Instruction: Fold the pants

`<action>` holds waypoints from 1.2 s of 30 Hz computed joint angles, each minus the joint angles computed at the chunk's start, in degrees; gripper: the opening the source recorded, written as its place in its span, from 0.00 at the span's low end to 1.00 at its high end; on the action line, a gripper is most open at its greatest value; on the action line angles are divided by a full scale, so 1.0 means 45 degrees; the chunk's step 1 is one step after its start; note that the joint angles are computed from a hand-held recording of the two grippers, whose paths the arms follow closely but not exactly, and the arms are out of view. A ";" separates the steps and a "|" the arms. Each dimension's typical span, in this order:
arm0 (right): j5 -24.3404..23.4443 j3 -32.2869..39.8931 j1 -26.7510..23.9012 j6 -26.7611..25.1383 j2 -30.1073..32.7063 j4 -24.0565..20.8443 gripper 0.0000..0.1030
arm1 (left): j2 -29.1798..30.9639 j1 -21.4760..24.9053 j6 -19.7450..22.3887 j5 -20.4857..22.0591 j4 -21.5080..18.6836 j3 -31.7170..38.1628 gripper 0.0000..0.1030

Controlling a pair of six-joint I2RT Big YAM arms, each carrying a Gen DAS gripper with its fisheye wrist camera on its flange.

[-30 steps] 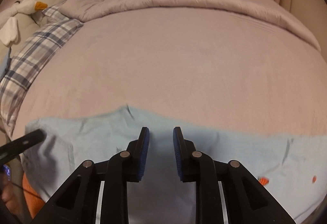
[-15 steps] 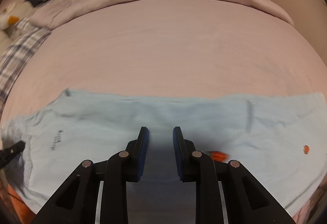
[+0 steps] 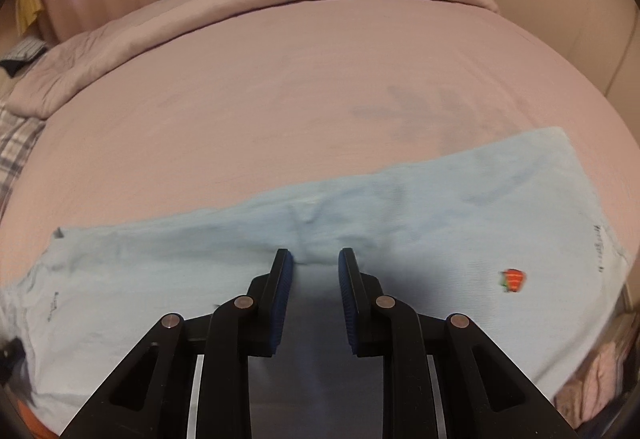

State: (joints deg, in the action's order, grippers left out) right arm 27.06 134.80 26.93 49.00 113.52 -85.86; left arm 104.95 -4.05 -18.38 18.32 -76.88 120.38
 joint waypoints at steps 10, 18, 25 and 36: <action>0.0047 -0.1510 0.0176 0.0435 -0.1321 0.0587 0.21 | 0.0463 -0.0835 0.0485 -0.0222 -0.0271 0.1583 0.20; 0.0042 -0.2877 0.0116 0.0584 -0.1914 0.0629 0.21 | 0.0745 -0.1217 0.0831 -0.0715 -0.0193 0.1165 0.20; 0.0455 -0.4730 -0.0056 0.1621 -0.3231 0.0851 0.21 | 0.0772 -0.1265 0.0873 -0.0918 -0.0326 0.1147 0.21; 0.1551 -0.7926 -0.0981 0.4757 -0.6060 0.0491 0.28 | 0.2056 -0.1855 0.1054 -0.0346 -0.1216 0.3898 0.33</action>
